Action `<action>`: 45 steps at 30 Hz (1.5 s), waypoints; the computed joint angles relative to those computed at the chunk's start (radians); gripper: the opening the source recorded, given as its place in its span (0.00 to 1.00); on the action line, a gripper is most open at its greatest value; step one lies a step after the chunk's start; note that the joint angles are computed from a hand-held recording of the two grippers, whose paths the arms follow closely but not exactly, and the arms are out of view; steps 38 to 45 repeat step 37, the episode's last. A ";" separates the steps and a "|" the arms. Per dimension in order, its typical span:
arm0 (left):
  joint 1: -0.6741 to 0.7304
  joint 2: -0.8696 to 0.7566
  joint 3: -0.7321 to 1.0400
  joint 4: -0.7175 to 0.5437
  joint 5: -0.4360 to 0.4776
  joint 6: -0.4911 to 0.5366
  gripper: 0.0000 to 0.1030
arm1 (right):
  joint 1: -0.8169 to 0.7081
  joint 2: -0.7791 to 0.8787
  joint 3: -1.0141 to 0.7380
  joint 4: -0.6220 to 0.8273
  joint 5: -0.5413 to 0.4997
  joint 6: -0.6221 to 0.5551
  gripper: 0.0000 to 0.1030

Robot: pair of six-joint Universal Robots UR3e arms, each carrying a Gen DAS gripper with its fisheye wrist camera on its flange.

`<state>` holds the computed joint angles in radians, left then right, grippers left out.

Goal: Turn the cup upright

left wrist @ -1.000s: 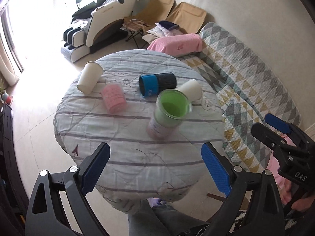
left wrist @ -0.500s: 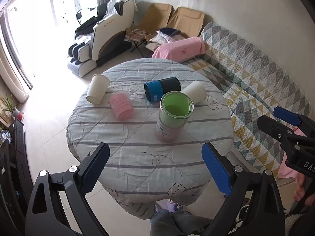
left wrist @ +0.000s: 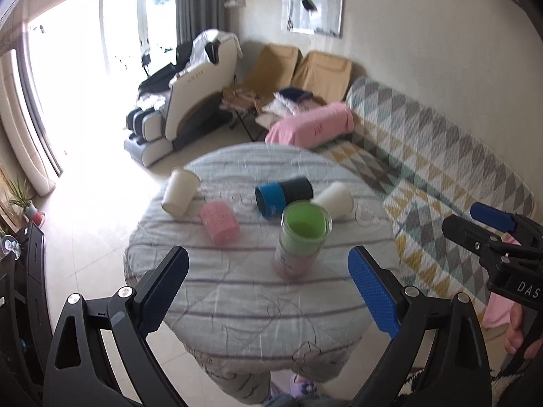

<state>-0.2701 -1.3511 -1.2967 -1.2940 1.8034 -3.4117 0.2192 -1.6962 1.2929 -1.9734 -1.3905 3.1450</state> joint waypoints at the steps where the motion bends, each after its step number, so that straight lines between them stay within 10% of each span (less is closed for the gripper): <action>1: -0.003 0.003 -0.004 0.014 0.008 -0.001 0.95 | 0.006 0.000 -0.001 -0.007 -0.007 0.002 0.77; 45: -0.067 -0.006 -0.021 0.158 0.123 0.019 0.96 | 0.071 -0.026 0.030 -0.130 -0.096 0.012 0.77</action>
